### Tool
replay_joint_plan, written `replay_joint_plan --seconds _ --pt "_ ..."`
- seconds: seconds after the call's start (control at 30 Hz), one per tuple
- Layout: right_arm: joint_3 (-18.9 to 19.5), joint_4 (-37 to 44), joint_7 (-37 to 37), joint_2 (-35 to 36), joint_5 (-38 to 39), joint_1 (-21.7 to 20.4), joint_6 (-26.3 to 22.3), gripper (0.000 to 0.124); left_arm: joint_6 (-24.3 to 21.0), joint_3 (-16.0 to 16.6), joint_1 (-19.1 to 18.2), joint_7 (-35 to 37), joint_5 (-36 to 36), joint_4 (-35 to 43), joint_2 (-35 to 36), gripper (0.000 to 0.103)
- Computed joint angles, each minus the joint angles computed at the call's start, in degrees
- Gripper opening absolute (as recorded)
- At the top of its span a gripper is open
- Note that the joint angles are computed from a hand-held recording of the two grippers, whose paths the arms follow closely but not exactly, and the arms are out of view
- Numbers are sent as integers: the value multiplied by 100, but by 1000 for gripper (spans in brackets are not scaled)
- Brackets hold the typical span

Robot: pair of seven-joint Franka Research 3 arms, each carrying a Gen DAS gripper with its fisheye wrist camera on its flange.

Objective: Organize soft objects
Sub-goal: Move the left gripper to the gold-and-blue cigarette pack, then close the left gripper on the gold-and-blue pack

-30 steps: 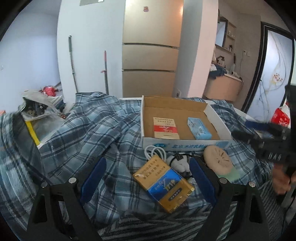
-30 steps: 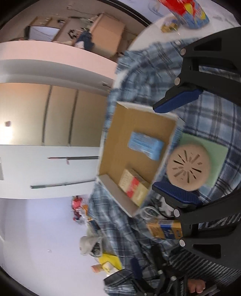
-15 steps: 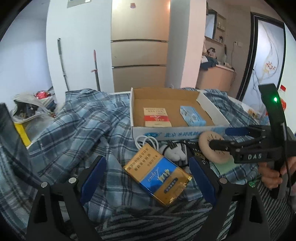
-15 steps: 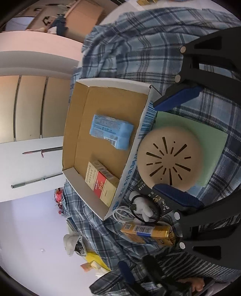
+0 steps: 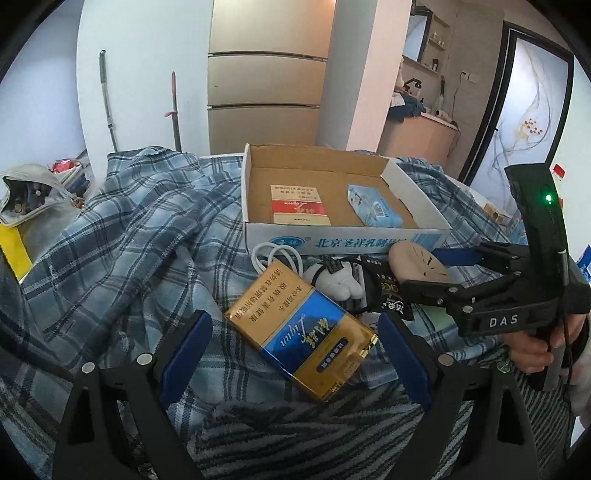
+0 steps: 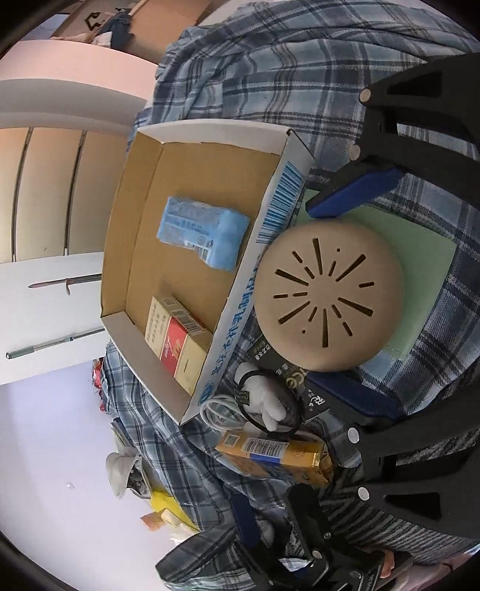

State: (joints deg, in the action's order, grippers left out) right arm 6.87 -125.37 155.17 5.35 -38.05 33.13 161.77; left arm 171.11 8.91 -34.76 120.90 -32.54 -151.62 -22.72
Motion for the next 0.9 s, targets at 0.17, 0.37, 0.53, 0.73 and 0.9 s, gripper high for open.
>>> replay_joint_plan --seconds 0.17,0.37,0.53,0.73,0.9 --pt "-13 -24 -42 -4 -20 8 107 80 -134 35 -42 189 -167 47 14 93" --pt "8 -5 -103 1 -54 23 110 81 -283 -142 132 165 -127 83 12 93" --pt "-16 -73 -101 -24 91 0 189 81 -388 -533 514 -161 170 120 66 89" --pt "-7 -67 -33 -40 -12 12 152 81 -998 -679 837 -560 226 449 299 85" --pt "-9 -146 75 -89 -61 -34 264 81 -1570 -870 1228 -1024 39 852 579 79"
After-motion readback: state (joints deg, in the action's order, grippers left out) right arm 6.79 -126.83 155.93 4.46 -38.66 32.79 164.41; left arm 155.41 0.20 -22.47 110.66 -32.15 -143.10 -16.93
